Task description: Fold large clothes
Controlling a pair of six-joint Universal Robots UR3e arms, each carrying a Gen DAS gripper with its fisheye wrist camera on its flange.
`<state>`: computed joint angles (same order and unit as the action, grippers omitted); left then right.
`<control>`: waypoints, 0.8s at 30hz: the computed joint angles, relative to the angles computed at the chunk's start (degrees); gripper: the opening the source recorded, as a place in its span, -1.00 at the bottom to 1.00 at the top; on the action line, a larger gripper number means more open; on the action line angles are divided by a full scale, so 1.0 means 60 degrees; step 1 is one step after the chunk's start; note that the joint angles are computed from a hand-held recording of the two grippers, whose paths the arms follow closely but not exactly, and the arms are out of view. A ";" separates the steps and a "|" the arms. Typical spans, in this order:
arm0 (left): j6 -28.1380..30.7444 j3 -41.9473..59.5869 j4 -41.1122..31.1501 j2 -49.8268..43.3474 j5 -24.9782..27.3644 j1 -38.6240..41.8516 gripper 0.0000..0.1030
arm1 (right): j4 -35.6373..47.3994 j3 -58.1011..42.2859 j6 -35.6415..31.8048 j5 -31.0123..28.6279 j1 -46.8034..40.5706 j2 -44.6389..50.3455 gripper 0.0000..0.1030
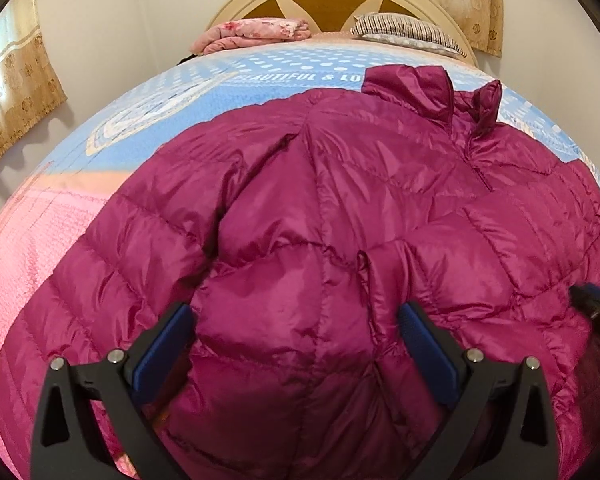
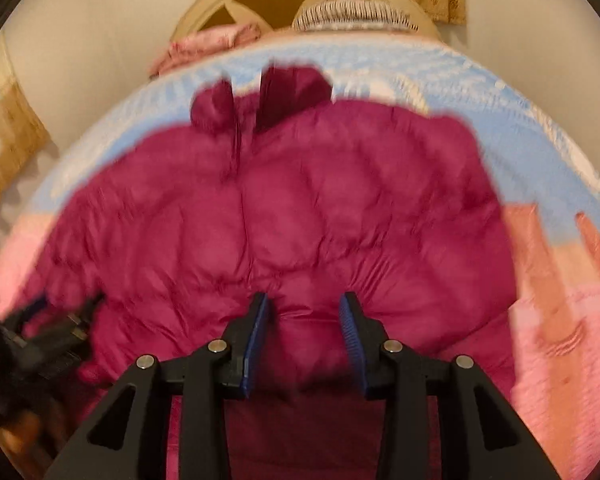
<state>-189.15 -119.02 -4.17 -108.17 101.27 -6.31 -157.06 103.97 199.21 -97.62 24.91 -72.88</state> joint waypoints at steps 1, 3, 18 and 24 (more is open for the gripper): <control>0.0024 -0.0003 -0.0031 0.0015 -0.0123 0.0079 1.00 | -0.0294 0.0183 -0.0035 -0.0137 0.0071 0.0027 -0.23; 0.0043 -0.0009 -0.0087 0.0029 -0.0275 0.0166 1.00 | -0.0615 0.0379 -0.0038 -0.0218 0.0102 0.0058 -0.22; 0.0305 -0.0095 -0.0224 0.0353 0.0060 -0.0071 1.00 | -0.1177 0.0532 -0.0025 -0.0763 0.0458 0.0289 -0.18; 0.0826 -0.0661 0.0169 0.0857 0.0462 -0.0090 1.00 | -0.1142 0.0498 -0.0061 -0.0843 0.0499 0.0318 -0.17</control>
